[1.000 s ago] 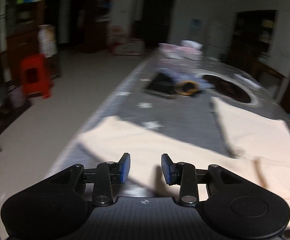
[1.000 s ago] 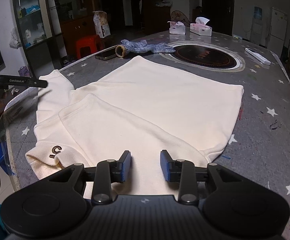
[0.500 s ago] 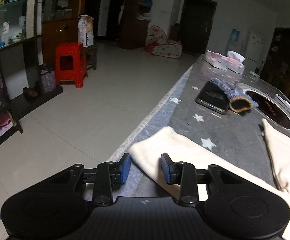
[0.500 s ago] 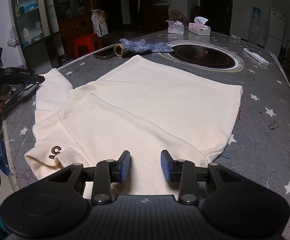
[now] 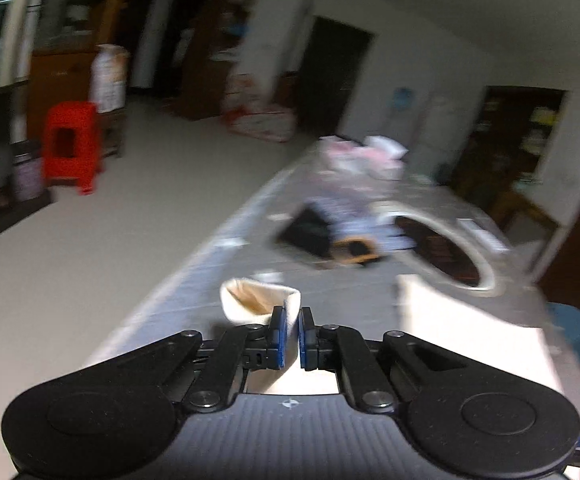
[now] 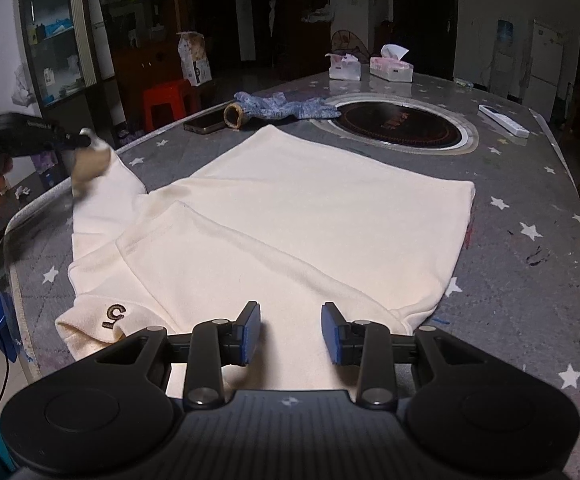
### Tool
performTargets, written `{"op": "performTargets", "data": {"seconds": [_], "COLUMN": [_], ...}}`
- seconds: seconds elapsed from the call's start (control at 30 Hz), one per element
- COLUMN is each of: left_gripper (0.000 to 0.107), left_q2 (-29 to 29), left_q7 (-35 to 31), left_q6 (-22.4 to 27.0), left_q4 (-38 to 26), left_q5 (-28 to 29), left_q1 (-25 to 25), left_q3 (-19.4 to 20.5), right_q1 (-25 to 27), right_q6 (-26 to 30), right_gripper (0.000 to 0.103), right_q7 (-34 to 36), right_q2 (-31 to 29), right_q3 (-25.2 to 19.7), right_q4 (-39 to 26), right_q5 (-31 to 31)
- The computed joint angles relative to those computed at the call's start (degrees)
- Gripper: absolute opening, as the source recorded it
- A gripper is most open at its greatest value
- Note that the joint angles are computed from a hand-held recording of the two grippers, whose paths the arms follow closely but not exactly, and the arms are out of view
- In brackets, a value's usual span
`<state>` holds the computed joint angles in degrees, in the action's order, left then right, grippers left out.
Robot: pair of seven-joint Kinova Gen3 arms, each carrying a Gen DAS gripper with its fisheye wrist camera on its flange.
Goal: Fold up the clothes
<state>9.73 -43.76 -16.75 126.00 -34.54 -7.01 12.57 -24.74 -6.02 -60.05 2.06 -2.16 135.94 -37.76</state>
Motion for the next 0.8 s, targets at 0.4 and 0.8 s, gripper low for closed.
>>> {"op": "performTargets", "data": {"seconds": [0.4, 0.8], "left_gripper": [0.007, 0.032], "left_q2": [2.8, 7.0], "left_q7": [19.3, 26.2], "left_q6": [-12.3, -13.5], "left_q4": [-2.1, -5.5], "left_q5": [-28.0, -41.4], "left_q1": [-10.9, 12.5], "left_q3": [23.2, 4.2], "right_q1": [6.5, 10.4], "right_q6": [-3.7, -4.7], "right_gripper": [0.033, 0.033], "right_q7": [-17.3, -25.7], "right_q2": [-3.8, -7.5], "right_q3": [-5.6, -6.6], "right_q4": [4.4, 7.6], "right_q5": [15.0, 19.4]}}
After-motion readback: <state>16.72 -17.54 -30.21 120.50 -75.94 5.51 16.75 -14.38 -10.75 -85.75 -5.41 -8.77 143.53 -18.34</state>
